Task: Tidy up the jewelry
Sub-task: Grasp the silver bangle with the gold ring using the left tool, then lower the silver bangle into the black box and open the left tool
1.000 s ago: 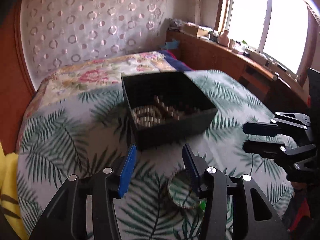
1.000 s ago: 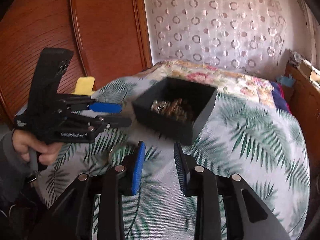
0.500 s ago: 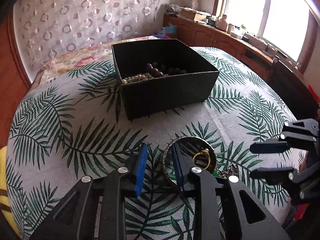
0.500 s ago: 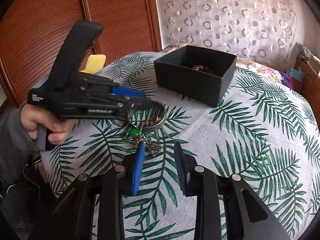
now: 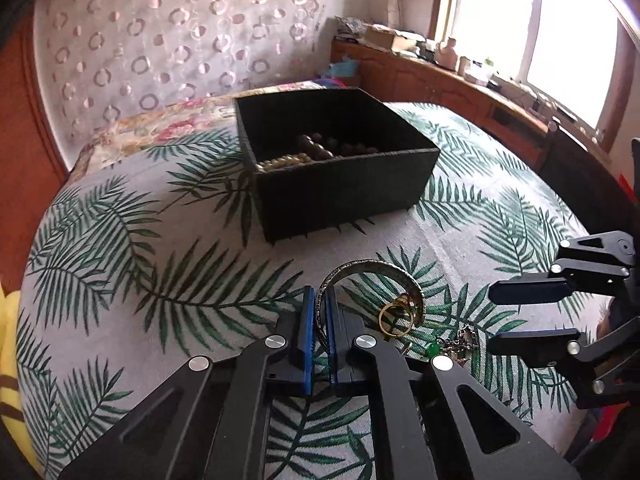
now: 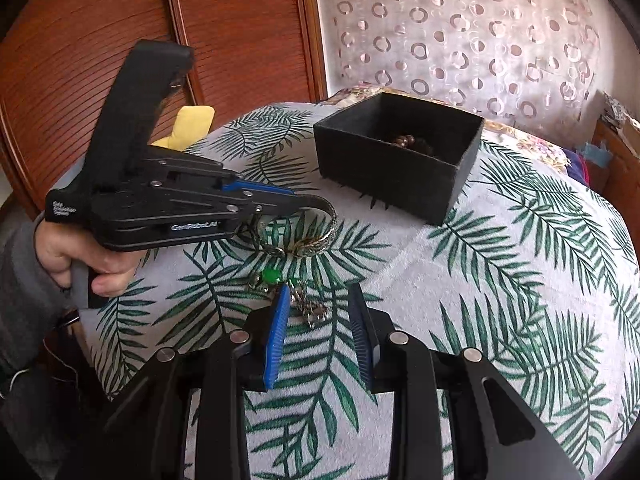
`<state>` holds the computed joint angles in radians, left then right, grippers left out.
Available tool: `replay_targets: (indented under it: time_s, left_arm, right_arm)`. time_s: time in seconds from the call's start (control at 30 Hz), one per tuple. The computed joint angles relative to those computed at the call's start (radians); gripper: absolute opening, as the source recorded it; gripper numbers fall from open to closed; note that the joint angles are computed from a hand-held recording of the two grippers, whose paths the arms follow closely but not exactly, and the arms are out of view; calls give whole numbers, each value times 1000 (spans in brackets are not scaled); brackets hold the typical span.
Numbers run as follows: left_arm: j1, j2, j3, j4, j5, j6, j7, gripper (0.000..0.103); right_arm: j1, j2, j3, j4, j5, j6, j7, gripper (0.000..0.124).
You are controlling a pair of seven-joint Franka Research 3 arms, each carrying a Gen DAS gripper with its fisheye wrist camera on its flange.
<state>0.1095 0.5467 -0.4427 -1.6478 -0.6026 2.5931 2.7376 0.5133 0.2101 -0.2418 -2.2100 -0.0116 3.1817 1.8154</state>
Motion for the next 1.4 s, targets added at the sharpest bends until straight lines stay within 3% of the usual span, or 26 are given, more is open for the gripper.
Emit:
replay_targets:
  time_s: [0.23,0.4,0.47,0.57,0.8,1.1,1.27,1.4]
  left_arm:
    - [42,-19,-21,-3,-94,-6,36,4]
    - [47,-27,-11,1,-145,0,55,4]
    - [47,-30,-6,-1,-157,-1,58,4]
    - [43,-29,2,2,-167,0,61,4]
    - [43,-33,8,0,-188,7,72,4]
    - [31,-21,8,39,-189,13,55,4]
    - [12,1,3,95,-171,16,32,4]
    - [-12,35,5,161,-127,10,-16,4]
  right_arm:
    - [-93,45,97,71,65,-25,-60,32]
    - [-116,90,114,145,86,-71,-76,25]
    - [-97,114,90,183,69,-109,-58,24]
    - [-131,137,122,218,79,-142,-67,21]
    - [-90,154,71,251,-16,-184,-12,11]
    - [-102,93,40,194,-74,-105,34,11]
    - [-46,76,-63,207,-140,-78,90,11]
    - [-119,96,-14,257,-109,-88,61,11]
